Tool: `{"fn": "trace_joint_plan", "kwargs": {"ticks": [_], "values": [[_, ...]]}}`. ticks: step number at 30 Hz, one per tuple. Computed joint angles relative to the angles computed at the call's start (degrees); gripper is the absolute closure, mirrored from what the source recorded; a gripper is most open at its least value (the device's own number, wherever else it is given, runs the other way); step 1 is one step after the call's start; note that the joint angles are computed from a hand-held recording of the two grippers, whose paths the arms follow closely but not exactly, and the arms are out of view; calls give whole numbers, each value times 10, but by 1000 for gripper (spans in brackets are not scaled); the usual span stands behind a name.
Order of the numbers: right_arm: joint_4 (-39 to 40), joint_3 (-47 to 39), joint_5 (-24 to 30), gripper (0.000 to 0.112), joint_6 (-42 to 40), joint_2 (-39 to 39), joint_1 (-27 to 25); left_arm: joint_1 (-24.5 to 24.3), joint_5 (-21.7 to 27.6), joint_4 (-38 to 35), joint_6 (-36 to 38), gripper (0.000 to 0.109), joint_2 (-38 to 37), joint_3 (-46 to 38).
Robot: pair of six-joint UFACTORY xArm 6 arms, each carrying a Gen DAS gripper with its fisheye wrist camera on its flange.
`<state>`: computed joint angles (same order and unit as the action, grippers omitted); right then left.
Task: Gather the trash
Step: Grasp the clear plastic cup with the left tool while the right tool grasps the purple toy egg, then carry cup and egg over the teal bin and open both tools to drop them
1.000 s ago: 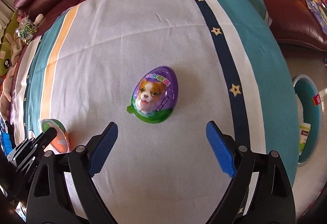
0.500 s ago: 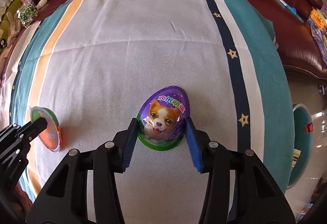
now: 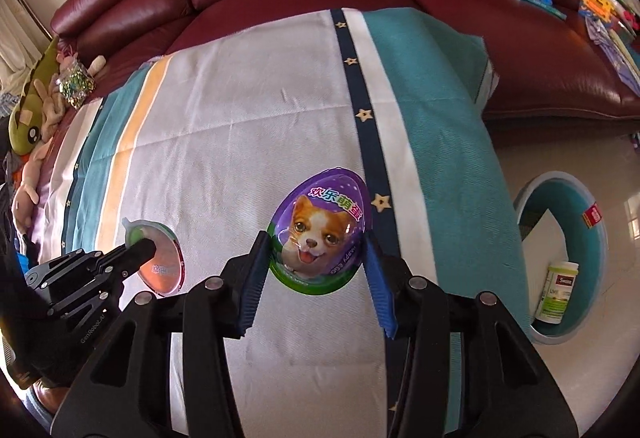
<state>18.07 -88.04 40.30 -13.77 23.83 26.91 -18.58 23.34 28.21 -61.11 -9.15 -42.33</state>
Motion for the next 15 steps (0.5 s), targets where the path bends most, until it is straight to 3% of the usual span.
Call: {"fn": "trace_joint_plan", "kwargs": {"ticks": [9, 15], "values": [[62, 84, -22, 68, -60, -78, -76, -71, 37, -3, 21, 104, 88, -126], [105, 118, -37, 68, -101, -108, -141, -114, 69, -31, 76, 104, 168, -237]]}}
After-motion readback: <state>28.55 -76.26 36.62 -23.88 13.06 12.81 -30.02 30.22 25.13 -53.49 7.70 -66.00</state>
